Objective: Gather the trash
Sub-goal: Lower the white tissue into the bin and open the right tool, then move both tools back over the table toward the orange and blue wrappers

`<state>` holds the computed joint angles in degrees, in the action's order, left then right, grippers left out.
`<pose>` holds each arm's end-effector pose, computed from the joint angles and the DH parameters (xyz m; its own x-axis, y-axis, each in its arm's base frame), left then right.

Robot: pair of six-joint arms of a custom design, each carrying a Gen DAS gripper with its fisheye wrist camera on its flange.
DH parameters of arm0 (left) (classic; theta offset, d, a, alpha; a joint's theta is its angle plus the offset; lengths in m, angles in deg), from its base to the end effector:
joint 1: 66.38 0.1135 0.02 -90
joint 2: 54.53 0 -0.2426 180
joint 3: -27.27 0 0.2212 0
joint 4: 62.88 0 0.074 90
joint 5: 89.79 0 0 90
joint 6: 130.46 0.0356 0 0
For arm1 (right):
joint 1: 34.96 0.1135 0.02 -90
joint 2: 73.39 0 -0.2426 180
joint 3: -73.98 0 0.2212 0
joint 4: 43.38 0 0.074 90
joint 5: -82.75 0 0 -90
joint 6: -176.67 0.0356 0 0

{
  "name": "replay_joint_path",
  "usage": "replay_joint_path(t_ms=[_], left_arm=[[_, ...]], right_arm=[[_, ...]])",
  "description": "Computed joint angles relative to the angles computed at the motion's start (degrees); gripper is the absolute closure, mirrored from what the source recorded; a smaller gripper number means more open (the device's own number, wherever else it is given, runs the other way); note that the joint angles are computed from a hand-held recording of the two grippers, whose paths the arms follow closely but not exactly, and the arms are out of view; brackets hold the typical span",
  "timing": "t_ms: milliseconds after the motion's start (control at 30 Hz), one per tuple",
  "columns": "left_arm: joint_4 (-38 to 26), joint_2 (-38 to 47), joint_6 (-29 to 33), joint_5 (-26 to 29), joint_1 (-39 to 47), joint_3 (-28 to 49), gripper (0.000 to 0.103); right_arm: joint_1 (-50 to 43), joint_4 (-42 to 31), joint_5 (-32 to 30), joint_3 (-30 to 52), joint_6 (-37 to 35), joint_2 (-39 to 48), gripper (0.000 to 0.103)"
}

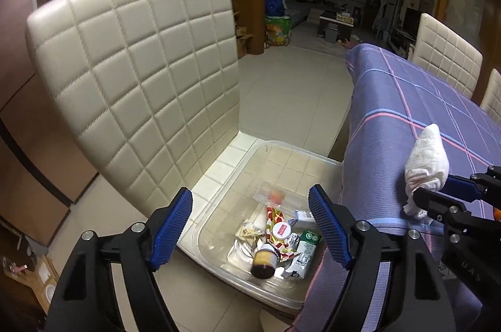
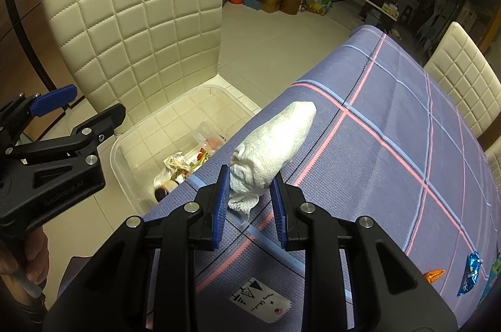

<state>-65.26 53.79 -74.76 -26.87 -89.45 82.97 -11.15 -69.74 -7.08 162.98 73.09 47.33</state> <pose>0.2742 -0.0992 0.0815 -0.6838 -0.2541 -0.6840 -0.3349 0.9421 -0.0152 0.3569 0.1574 0.1127 -0.6604 -0.5480 -0.5134 -0.5734 0.8095 -0.1266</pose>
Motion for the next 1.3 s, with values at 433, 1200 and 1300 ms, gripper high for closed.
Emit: replay_joint_path(t_ms=[433,1200,1300], left_arm=[[2.1,-3.3,-2.2,-1.3,2.8,-6.5,0.028],[1.1,-5.3,-3.4,-0.8,2.5,-7.8,0.028],[-0.7,-6.4,-3.7,-1.4,0.8,-7.1,0.028]], right_arm=[[3.1,-0.3,-0.1,1.2,-0.2,0.1,0.076],[3.4,4.4,0.3,-1.8,0.1,-2.5,0.03],[2.1,5.0,0.1,-4.3,-0.4,-4.7,0.03]])
